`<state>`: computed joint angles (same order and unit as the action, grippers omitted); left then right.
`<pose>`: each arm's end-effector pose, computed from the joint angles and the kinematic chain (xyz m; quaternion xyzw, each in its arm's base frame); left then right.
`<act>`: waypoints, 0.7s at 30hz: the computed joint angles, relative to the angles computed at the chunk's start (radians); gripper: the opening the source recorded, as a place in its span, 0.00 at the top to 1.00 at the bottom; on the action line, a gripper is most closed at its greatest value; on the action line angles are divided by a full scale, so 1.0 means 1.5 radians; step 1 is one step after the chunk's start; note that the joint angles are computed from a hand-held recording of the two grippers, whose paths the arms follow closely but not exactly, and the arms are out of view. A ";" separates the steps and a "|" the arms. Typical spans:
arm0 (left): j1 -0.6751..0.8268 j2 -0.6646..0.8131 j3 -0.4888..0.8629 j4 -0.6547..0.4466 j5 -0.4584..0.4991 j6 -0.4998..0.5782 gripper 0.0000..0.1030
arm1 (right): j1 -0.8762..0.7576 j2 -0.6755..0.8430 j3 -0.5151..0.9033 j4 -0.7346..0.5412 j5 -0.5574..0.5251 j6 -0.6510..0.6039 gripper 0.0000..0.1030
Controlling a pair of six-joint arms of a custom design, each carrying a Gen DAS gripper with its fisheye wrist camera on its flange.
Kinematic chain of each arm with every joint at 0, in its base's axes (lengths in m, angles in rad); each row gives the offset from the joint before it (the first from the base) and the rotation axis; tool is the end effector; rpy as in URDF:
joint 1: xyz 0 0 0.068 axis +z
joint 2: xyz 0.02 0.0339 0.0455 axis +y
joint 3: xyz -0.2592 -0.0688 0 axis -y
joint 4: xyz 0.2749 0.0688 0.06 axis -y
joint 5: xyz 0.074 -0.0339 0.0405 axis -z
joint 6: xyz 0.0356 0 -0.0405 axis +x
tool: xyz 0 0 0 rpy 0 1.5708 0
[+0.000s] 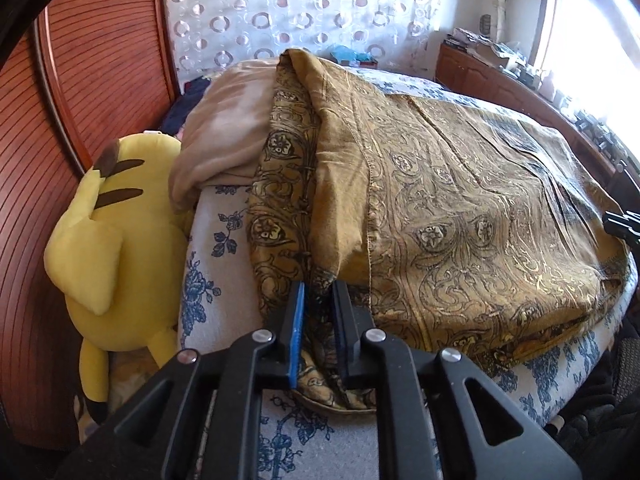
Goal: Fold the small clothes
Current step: 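Open the right gripper and hold the folded edge with the left gripper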
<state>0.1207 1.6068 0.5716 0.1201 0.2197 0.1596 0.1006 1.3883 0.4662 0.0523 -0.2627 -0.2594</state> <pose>0.2864 0.0269 0.0806 0.0536 0.9402 -0.0581 0.3314 0.2545 0.0350 0.1028 -0.2109 0.9080 0.0956 0.3491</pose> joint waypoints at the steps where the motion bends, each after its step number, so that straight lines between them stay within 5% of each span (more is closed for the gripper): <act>1: -0.004 -0.002 -0.008 0.015 -0.007 -0.007 0.88 | 0.000 0.003 0.000 0.003 -0.002 0.002 0.81; 5: -0.005 -0.009 -0.030 0.047 -0.010 -0.026 0.87 | -0.007 0.019 0.001 0.009 -0.012 0.003 0.81; 13: 0.035 0.003 0.014 -0.036 0.050 -0.009 0.87 | -0.011 0.038 0.006 0.014 -0.017 0.004 0.81; 21: -0.016 0.018 0.042 -0.042 -0.050 0.004 0.78 | -0.002 0.044 0.002 0.026 -0.017 0.010 0.81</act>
